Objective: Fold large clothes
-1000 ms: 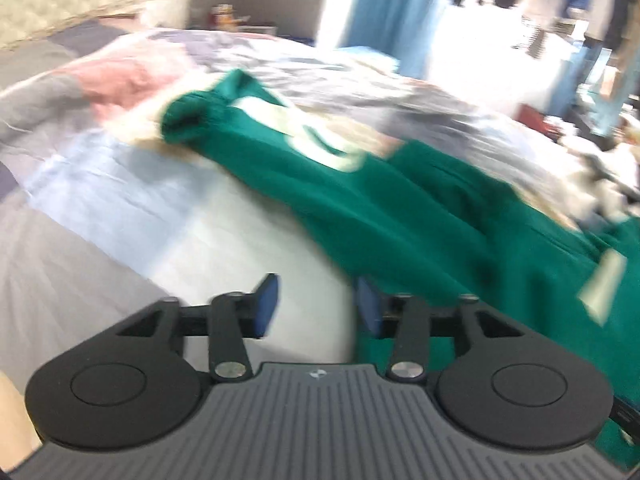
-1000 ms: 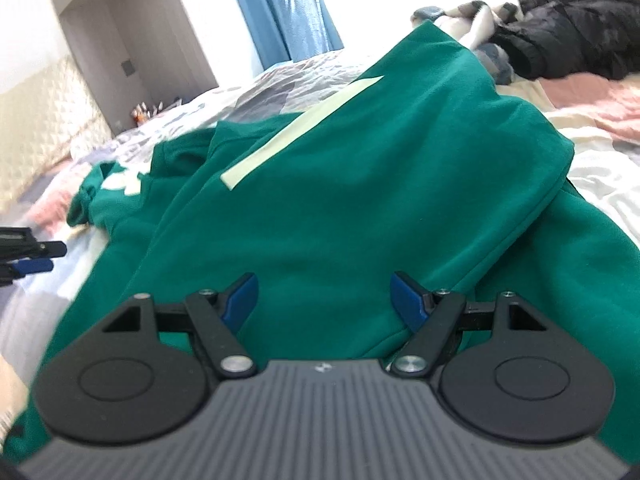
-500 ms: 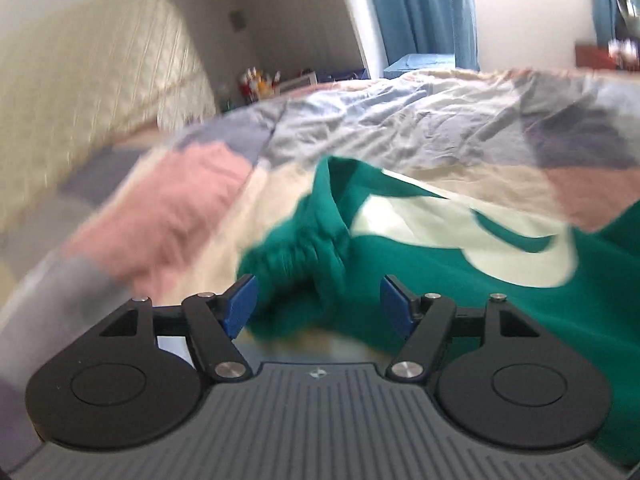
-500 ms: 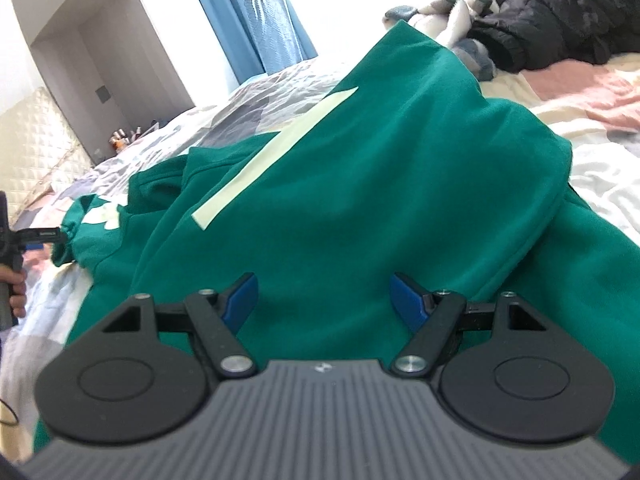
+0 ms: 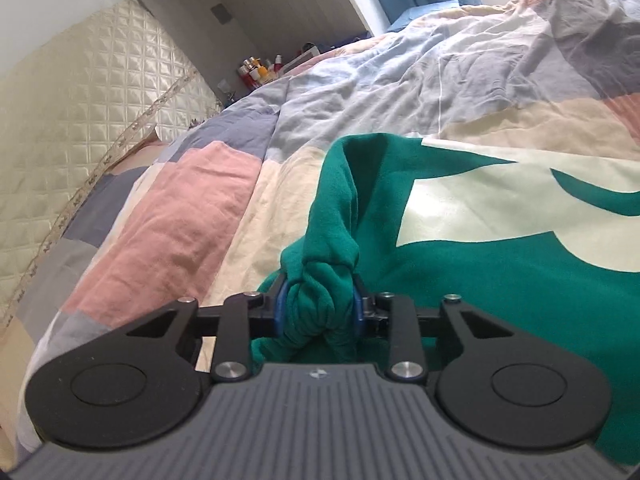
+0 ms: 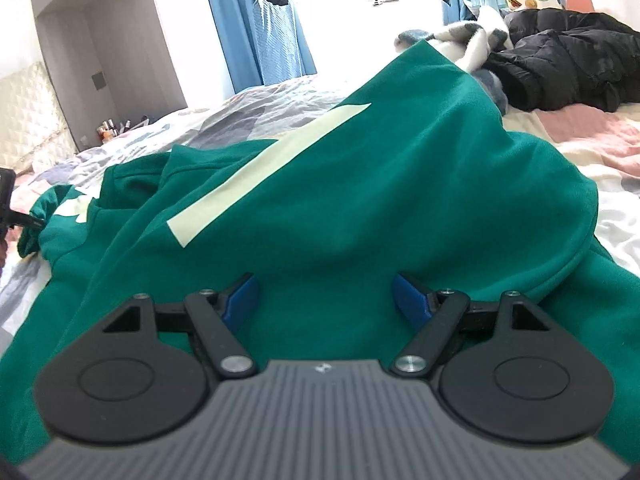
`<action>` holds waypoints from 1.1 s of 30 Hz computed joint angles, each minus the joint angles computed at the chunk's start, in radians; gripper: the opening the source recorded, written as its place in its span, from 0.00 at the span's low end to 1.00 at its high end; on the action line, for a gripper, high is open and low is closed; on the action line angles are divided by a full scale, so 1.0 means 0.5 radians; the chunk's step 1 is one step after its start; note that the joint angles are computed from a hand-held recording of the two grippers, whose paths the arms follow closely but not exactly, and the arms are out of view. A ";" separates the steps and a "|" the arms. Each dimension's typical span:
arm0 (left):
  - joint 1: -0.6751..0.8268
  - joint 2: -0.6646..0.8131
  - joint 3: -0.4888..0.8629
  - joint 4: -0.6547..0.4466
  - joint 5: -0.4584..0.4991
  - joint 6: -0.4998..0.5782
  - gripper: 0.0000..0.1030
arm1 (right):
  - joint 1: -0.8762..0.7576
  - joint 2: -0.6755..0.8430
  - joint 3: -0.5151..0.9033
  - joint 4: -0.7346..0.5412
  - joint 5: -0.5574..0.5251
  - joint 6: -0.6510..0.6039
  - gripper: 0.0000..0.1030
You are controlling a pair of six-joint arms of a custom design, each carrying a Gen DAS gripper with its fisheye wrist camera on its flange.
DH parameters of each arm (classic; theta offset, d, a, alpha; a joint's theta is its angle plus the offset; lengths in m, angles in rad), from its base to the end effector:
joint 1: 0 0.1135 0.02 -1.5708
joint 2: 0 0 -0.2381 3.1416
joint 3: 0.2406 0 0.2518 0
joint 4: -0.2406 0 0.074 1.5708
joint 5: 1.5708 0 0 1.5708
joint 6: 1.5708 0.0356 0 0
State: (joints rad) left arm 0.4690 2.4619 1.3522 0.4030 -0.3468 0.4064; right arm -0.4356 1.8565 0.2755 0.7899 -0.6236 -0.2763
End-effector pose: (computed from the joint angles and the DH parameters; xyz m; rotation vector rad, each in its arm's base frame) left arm 0.3955 0.2139 0.0011 -0.2650 2.3588 0.8378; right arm 0.2055 -0.0727 0.0236 -0.1148 2.2048 0.3478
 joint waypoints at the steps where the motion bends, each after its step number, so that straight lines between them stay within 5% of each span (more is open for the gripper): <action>1: -0.004 -0.053 -0.034 -0.028 0.000 -0.009 0.31 | -0.006 -0.008 0.007 -0.023 -0.006 -0.006 0.75; 9: -0.074 -0.875 -0.443 -0.397 0.040 0.039 0.30 | -0.041 -0.149 -0.053 -0.052 -0.003 -0.019 0.72; 12: -0.140 -1.258 -0.499 -0.712 0.029 0.010 0.30 | -0.082 -0.267 -0.124 -0.023 -0.040 -0.068 0.72; 16: -0.271 -1.697 -0.417 -1.278 0.026 -0.122 0.29 | -0.219 -0.428 -0.088 -0.342 -0.216 -0.115 0.72; 24: -0.805 -2.125 0.157 -2.584 0.163 -0.838 0.29 | -0.592 -0.719 0.041 -1.076 -0.615 -0.412 0.72; 33: -1.895 -1.788 1.065 -3.385 -0.139 -1.863 0.29 | -1.022 -0.689 0.384 -1.868 -1.052 -0.816 0.73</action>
State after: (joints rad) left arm -0.4786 1.5681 1.8850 -1.2893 -0.4162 -0.5251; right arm -0.9465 1.5118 0.4675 -0.1443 -1.1494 -0.6844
